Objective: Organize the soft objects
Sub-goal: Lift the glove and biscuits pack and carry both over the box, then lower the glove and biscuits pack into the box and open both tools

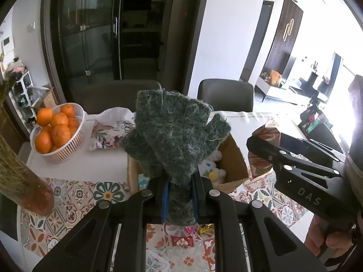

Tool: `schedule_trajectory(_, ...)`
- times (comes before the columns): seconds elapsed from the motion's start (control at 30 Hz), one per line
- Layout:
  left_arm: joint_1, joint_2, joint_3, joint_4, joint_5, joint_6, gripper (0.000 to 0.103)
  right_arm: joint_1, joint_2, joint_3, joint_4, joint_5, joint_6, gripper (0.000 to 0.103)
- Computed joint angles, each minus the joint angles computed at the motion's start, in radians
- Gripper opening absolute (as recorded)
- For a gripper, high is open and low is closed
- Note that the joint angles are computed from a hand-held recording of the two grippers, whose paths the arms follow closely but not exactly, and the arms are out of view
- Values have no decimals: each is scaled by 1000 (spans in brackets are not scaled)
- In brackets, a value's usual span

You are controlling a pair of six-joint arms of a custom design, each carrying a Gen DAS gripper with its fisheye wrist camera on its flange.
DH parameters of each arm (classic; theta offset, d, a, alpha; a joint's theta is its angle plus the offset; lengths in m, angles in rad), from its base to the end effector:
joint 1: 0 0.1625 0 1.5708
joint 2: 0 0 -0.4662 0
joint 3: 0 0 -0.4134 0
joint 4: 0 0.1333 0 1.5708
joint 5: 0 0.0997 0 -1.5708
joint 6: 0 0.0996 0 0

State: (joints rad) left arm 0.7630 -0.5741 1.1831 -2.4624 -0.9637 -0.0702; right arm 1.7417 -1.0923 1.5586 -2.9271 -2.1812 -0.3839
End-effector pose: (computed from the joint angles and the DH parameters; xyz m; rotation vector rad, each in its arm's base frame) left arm -0.4823 -0.7242 0.1284 0.8375 2.4915 -0.6877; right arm 0.1959 -0.6868 0.4166 0.2937 -2.2768 1.0005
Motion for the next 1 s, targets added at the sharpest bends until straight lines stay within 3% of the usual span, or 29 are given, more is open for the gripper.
schedule_trajectory(0.5, 68, 165, -308, 285, -69, -70, 18, -57, 101, -194, 266, -24, 60, 47)
schedule_trajectory(1.0, 102, 314, -544, 546, -26, -95, 20, -121, 187, -345, 546, 5, 213, 48)
